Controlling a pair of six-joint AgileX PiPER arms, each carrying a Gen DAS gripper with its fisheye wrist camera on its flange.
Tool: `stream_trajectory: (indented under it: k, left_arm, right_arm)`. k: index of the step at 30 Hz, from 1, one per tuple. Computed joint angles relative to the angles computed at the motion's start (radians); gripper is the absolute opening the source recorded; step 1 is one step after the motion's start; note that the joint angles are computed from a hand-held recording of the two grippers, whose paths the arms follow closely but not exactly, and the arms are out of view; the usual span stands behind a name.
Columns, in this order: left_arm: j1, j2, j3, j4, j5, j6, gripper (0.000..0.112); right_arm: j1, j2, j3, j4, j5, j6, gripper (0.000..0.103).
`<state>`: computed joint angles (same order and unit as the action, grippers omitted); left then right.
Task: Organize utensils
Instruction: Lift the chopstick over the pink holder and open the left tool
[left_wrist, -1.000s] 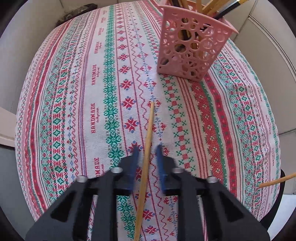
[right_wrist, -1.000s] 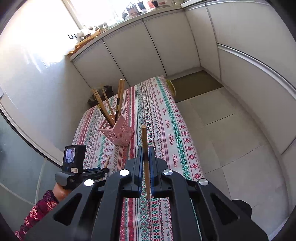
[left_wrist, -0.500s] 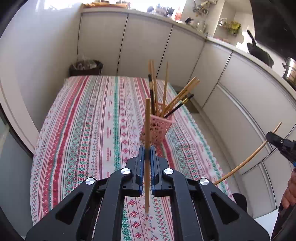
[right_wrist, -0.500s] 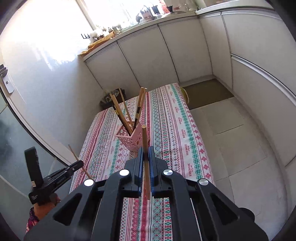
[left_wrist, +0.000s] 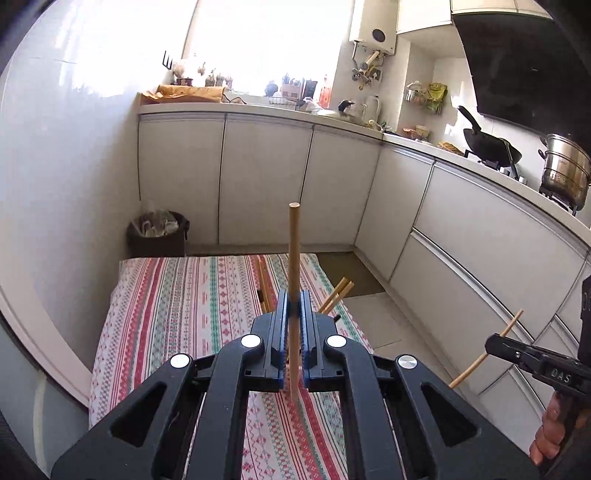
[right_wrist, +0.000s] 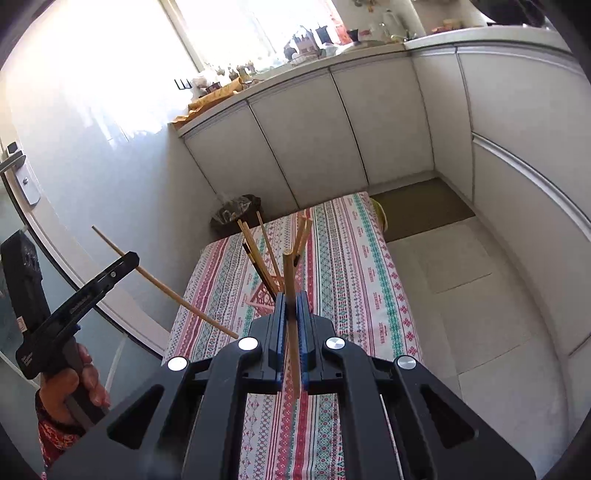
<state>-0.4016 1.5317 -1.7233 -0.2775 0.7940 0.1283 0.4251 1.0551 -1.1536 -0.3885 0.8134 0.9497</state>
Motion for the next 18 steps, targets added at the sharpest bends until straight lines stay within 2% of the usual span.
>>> stream_trajectory:
  k: [6, 11, 14, 15, 17, 18]
  left_arm:
    - [-0.024, 0.201, -0.236, 0.066, 0.031, -0.071, 0.005]
    - [-0.052, 0.356, -0.358, 0.155, 0.055, -0.114, 0.005]
    - [-0.046, 0.452, -0.427, 0.132, 0.146, -0.090, 0.008]
    - [-0.041, 0.434, -0.386, 0.120, 0.131, -0.090, 0.008]
    - [-0.019, 0.349, -0.263, 0.077, 0.044, -0.076, 0.012]
    - [-0.009, 0.305, -0.216, 0.063, 0.006, -0.072, 0.020]
  right_arm:
    - [-0.075, 0.054, -0.100, 0.049, -0.007, -0.106, 0.006]
    - [-0.125, 0.118, -0.166, 0.081, -0.039, -0.159, 0.006]
    - [-0.161, 0.173, -0.228, 0.132, -0.080, -0.201, 0.006]
    - [-0.167, 0.196, -0.256, 0.143, -0.090, -0.215, 0.006]
    - [-0.166, 0.243, -0.311, 0.127, -0.109, -0.218, 0.006]
    - [-0.160, 0.272, -0.343, 0.111, -0.115, -0.214, 0.006]
